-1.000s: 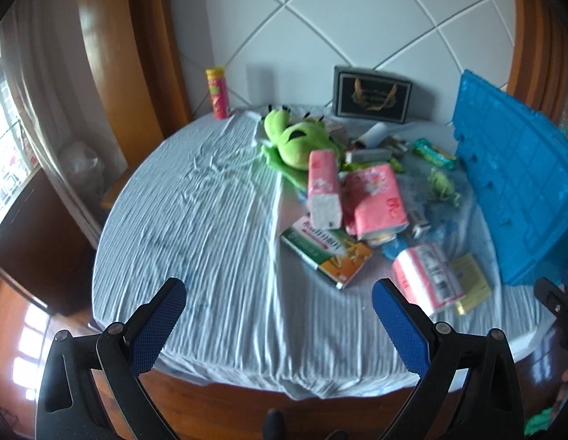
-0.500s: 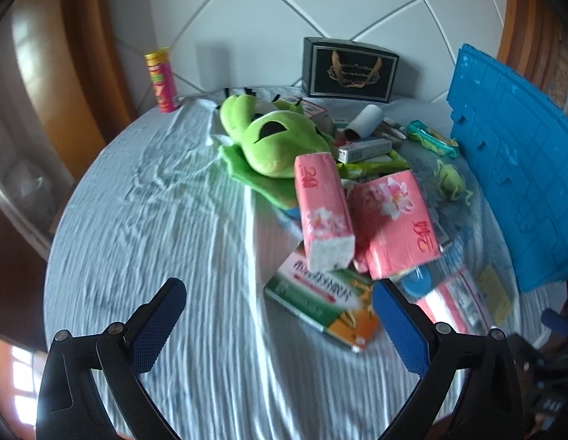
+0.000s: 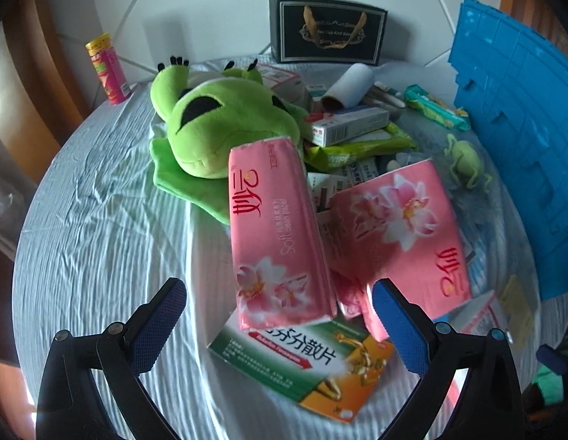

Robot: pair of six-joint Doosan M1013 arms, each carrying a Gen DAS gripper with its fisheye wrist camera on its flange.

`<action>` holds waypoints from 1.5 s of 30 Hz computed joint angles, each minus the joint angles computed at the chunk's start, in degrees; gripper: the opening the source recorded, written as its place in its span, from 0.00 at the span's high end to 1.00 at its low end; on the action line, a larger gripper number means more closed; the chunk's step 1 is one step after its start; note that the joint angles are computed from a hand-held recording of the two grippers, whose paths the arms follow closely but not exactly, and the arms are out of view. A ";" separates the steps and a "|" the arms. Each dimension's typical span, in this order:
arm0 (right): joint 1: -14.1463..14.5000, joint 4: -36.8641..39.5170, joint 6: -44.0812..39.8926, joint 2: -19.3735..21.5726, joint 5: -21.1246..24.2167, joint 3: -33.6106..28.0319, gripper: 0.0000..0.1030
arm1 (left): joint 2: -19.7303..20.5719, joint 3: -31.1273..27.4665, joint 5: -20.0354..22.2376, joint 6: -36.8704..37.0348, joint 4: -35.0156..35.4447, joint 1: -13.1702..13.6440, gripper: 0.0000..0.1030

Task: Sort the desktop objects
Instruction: 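Grasp a pink tissue pack with the left tool while the right tool grasps another pink pack, then carry both pink tissue packs into the blue bin and open both tools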

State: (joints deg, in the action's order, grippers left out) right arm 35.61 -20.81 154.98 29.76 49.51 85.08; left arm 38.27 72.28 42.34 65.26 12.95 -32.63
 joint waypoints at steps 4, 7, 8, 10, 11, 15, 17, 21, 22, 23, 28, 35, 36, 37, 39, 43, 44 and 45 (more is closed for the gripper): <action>-0.83 2.77 -4.23 0.97 -0.79 -0.49 0.00 | 1.60 -1.40 1.17 -0.84 -0.20 0.18 0.00; -1.21 4.00 -6.14 1.57 -1.17 -0.68 0.00 | 2.49 -2.10 1.84 -1.54 0.08 0.21 0.28; -1.32 4.31 -6.82 1.74 -1.39 -0.69 0.00 | 2.72 -2.33 2.11 0.00 -1.94 0.46 0.50; -1.52 4.85 -8.14 2.07 -1.59 -0.76 0.00 | 2.56 -2.01 1.93 0.37 -2.14 0.51 0.49; -1.67 5.31 -8.95 2.27 -1.53 -0.82 0.00 | 2.32 -1.63 1.82 -0.05 -1.01 0.37 0.49; -2.14 5.62 -10.99 2.56 -1.54 -0.38 0.00 | 1.15 0.14 1.78 -0.55 0.44 0.24 0.50; -2.50 6.33 -12.48 2.58 -2.08 0.08 0.00 | -0.14 1.75 1.16 -1.13 1.09 0.15 0.50; -3.02 9.95 -17.57 2.83 -3.49 0.36 0.00 | -2.28 4.33 0.26 -1.41 1.96 -0.29 0.50; -2.83 9.59 -18.38 3.15 -2.76 -0.03 0.00 | -2.68 4.83 0.17 -1.54 2.22 -0.46 0.50; -2.67 9.17 -19.14 3.49 -2.13 -0.36 0.00 | -2.94 5.15 0.14 -1.72 2.41 -0.62 0.50; -3.46 12.17 -21.95 4.50 -2.61 -0.02 0.00 | -4.04 6.62 -0.01 -3.35 3.80 -1.26 0.50; -2.92 10.05 -20.39 2.17 -6.36 2.37 0.05 | -6.06 8.62 -0.04 -6.78 5.77 -2.01 0.50; -2.83 9.69 -20.23 1.88 -6.38 2.41 0.05 | -6.40 8.88 -0.11 -6.98 5.92 -2.09 0.50; -2.61 8.76 -19.65 1.56 -6.08 2.32 0.05 | -6.87 9.22 -0.34 -7.12 6.22 -2.17 0.50; -2.02 6.24 -17.62 0.72 -5.85 2.21 0.05 | -7.93 9.99 -1.44 -7.17 6.97 -2.21 0.50; -0.74 0.87 -13.63 -0.59 -5.46 0.93 0.05 | -9.89 11.23 -3.67 -7.84 8.52 -2.03 0.50; -0.34 -0.81 -12.69 -0.84 -5.08 0.26 0.05 | -10.39 11.46 -4.15 -7.71 8.59 -1.88 0.50; 0.05 -2.32 -11.92 -1.05 -4.63 -0.50 0.05 | -10.92 11.67 -4.66 -7.50 8.65 -1.72 0.50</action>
State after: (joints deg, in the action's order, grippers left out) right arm 35.66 -23.13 143.06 28.71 44.88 84.59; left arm 27.35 83.95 37.67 57.75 21.61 -34.35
